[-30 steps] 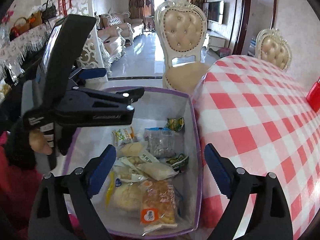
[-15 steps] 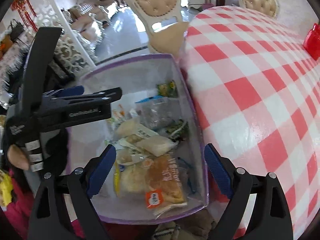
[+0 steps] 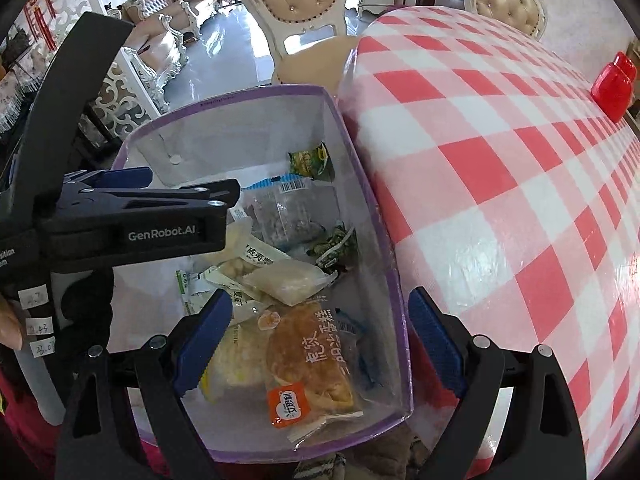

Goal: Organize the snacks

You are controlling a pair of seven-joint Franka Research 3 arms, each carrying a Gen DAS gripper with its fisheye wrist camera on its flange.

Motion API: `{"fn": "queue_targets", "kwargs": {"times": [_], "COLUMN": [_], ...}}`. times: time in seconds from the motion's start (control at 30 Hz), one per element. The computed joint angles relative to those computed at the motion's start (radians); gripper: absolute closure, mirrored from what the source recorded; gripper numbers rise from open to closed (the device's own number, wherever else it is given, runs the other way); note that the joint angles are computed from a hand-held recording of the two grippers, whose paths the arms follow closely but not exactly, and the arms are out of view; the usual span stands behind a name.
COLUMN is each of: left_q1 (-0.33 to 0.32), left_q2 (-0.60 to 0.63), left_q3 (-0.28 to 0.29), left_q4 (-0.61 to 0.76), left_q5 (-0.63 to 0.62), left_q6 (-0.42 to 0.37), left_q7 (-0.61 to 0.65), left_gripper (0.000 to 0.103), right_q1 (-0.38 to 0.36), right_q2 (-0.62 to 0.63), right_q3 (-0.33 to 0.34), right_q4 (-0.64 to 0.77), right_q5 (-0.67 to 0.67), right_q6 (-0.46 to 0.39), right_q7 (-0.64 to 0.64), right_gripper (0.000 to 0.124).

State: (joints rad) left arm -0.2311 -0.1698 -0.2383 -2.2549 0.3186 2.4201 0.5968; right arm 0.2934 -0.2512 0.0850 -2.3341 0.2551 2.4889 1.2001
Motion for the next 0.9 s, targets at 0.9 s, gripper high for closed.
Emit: {"fn": "queue_targets", "kwargs": {"times": [0.9], "left_q1": [-0.002], "left_q2": [0.014], "left_q3": [0.001], "left_q4": [0.003], "left_q5": [-0.003], "left_q6": [-0.006], "left_q7": [0.008], "left_gripper": [0.002], "right_q1": [0.0], "right_q2": [0.003], "right_q3": [0.001], "right_q4": [-0.002], "right_q5": [-0.004], "right_q6": [-0.015], "right_q7": [0.009], "right_gripper": [0.037]}}
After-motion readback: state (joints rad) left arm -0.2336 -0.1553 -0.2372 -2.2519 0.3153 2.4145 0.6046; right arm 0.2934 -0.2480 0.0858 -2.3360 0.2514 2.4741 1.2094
